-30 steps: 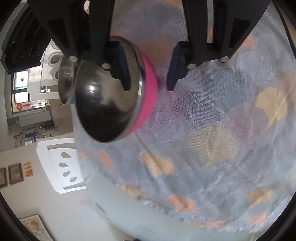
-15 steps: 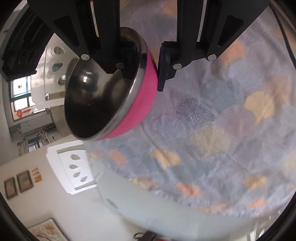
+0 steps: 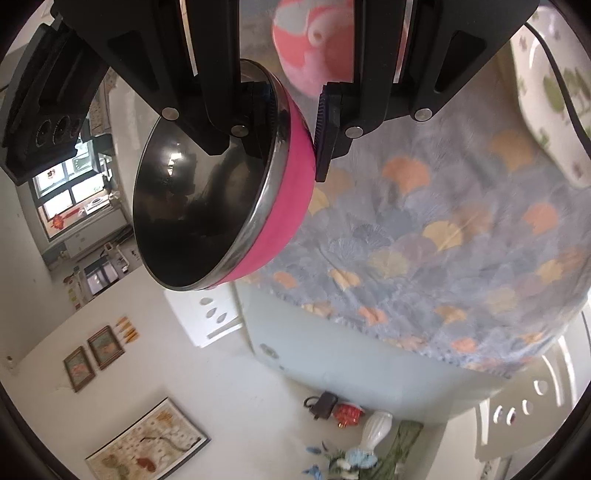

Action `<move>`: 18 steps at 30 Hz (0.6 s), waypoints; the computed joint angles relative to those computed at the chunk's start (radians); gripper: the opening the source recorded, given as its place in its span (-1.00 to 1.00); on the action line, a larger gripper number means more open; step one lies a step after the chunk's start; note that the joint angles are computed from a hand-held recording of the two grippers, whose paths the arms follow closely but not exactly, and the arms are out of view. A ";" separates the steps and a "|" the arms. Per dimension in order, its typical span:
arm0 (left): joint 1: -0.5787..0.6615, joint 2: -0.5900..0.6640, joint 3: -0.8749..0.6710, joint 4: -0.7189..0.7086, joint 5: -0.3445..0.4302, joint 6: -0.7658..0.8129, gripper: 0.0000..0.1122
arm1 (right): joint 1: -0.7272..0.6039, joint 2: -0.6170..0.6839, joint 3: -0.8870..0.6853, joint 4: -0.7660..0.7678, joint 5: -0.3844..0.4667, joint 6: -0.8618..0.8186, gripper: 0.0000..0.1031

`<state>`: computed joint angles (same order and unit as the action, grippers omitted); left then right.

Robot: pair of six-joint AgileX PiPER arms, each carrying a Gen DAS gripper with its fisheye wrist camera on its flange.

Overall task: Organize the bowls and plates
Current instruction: 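Lift the pink-sided steel bowl with both tools and lower it into the pink bowl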

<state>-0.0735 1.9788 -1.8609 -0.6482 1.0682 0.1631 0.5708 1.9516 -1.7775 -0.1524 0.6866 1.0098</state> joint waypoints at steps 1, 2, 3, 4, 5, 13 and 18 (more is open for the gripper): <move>0.007 -0.037 0.042 -0.005 -0.006 0.014 -0.75 | 0.021 -0.019 0.012 -0.022 0.009 0.028 -0.54; 0.012 -0.070 0.080 -0.008 -0.011 0.027 -0.75 | 0.041 -0.035 0.018 -0.038 0.022 0.052 -0.54; 0.019 -0.095 0.110 -0.014 -0.014 0.042 -0.75 | 0.063 -0.050 0.023 -0.053 0.041 0.075 -0.54; 0.025 -0.127 0.149 -0.018 -0.019 0.060 -0.75 | 0.081 -0.062 0.029 -0.065 0.056 0.096 -0.54; 0.028 -0.145 0.176 -0.019 -0.025 0.071 -0.75 | 0.098 -0.071 0.034 -0.075 0.071 0.115 -0.54; 0.047 -0.231 0.436 -0.043 -0.038 0.149 -0.75 | 0.172 -0.135 0.198 -0.056 0.094 0.201 -0.54; 0.037 -0.240 0.544 -0.025 -0.068 0.179 -0.72 | 0.195 -0.124 0.253 -0.023 0.117 0.216 -0.54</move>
